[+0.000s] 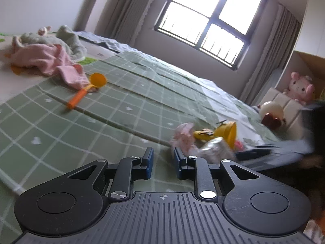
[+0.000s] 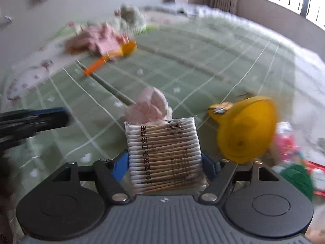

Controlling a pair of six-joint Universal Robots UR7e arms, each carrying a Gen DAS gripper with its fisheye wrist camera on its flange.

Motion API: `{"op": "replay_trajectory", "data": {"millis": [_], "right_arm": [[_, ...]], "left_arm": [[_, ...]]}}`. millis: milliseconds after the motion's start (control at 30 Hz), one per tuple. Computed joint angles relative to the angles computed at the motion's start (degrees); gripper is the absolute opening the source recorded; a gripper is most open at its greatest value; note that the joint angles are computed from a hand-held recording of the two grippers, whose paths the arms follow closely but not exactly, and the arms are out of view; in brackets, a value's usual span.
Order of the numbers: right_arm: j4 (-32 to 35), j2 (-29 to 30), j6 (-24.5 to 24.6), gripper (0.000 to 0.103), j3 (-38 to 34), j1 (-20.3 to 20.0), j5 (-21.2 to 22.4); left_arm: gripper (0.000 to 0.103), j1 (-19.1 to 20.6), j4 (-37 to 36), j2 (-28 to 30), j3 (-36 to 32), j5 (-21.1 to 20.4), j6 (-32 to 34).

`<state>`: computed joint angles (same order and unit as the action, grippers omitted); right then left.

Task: Organize soft objects
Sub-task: 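Grasp the blue face mask with the left gripper while the right grasps the cotton-swab pack, then carry the mask and swab pack toward the pink box with both grippers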

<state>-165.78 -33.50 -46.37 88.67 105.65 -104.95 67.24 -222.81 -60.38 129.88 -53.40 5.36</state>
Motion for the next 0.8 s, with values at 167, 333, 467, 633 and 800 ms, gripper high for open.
{"op": "replay_trajectory", "data": {"millis": [167,333,467,633,800], "right_arm": [[-8.08,-11.49,-2.64,0.074,12.29,-1.61,2.36],[-20.27,-18.80,-5.91,0.074,22.83,-4.66,-0.25],[-23.31,-23.51,-6.33,0.074,28.88,-7.77,-0.59],[-29.29,-24.28,-7.72,0.074,33.00,-10.25,-1.70],[-30.69,-25.49,-7.07,0.074,34.90,-11.82,0.35]], "left_arm": [[0.024,0.96,8.75,0.18,-1.64,-9.20,-4.56],[0.024,-1.75,14.19,2.66,-2.13,-16.38,-8.26],[0.024,-6.36,12.11,6.92,-2.33,-14.05,-6.26],[0.025,-11.69,17.96,10.51,-2.87,-3.80,-1.08],[0.038,-15.04,17.27,14.29,-2.96,12.80,3.96]]}}
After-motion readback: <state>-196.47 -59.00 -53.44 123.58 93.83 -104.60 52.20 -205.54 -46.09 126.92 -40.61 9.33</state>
